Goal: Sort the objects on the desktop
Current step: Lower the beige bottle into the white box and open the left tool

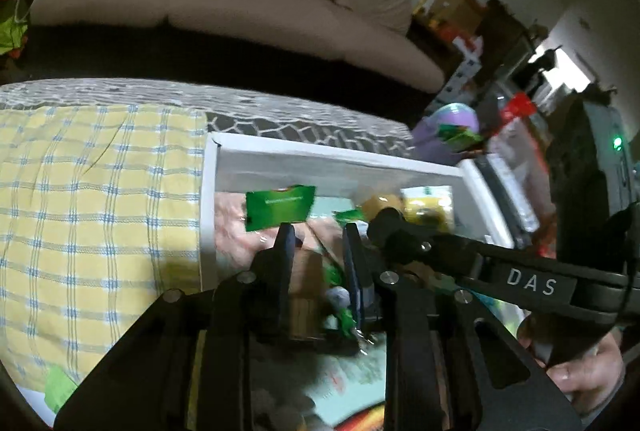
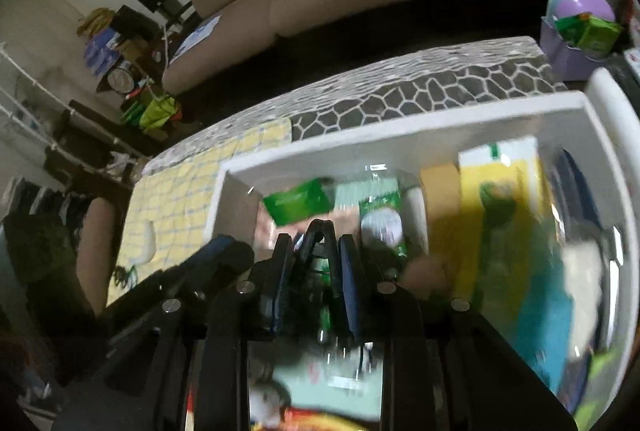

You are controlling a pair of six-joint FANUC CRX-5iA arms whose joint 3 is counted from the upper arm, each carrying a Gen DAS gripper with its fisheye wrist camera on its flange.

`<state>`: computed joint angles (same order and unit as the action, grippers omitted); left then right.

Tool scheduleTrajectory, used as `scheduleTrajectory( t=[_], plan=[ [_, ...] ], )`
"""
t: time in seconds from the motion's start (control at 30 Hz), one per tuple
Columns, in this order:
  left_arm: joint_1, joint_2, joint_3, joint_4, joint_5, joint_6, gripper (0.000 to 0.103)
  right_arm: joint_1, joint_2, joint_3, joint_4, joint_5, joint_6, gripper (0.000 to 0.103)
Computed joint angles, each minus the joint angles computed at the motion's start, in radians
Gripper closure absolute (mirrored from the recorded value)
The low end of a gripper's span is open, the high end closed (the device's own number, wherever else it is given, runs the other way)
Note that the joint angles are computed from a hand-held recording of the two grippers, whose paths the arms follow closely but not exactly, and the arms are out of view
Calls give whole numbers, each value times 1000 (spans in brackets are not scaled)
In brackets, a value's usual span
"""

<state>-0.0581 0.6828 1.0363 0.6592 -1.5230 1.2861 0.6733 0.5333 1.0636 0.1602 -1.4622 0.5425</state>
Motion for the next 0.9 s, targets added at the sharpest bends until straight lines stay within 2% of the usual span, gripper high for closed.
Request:
scheduleTrajectory(
  t=[0.03, 0.1, 0.17, 0.23, 0.3, 0.4, 0.53, 0.6, 0.67, 0.7, 0.73, 0.83, 0.9],
  plan=[
    [-1, 2, -2, 4, 2, 12, 73, -8, 3, -3, -13, 6, -2, 76],
    [4, -46, -86, 13, 64, -16, 63, -27, 13, 5, -64, 0, -21, 74],
    [10, -73, -124, 16, 86, -34, 44, -35, -8, -29, -89, 19, -45, 64],
    [20, -86, -142, 25, 85, -35, 41, -16, -37, -77, -29, 45, -41, 59],
    [31, -121, -192, 30, 99, -49, 35, -1, -68, -125, 11, 67, -46, 51],
    [42, -145, -218, 34, 86, -52, 33, 18, -104, -168, 30, 74, -67, 50],
    [71, -205, -277, 43, 66, -71, 21, 52, -127, -177, 52, 47, -76, 48],
    [86, -231, -300, 50, 55, -82, 20, 74, -146, -196, 74, 46, -86, 40],
    [104, -266, -329, 55, 49, -98, 16, 95, -169, -222, 88, 58, -106, 26],
    [118, -291, -350, 56, 48, -111, 11, 102, -181, -234, 80, 65, -113, 21],
    [127, -313, -370, 58, 57, -120, 0, 115, -202, -258, 83, 80, -127, 15],
    [175, -387, -439, 68, 67, -174, 0, 185, -211, -277, 203, 63, -119, 0],
    [205, -428, -457, 33, 51, -203, 0, 225, -198, -258, 253, 29, -84, 0]
  ],
)
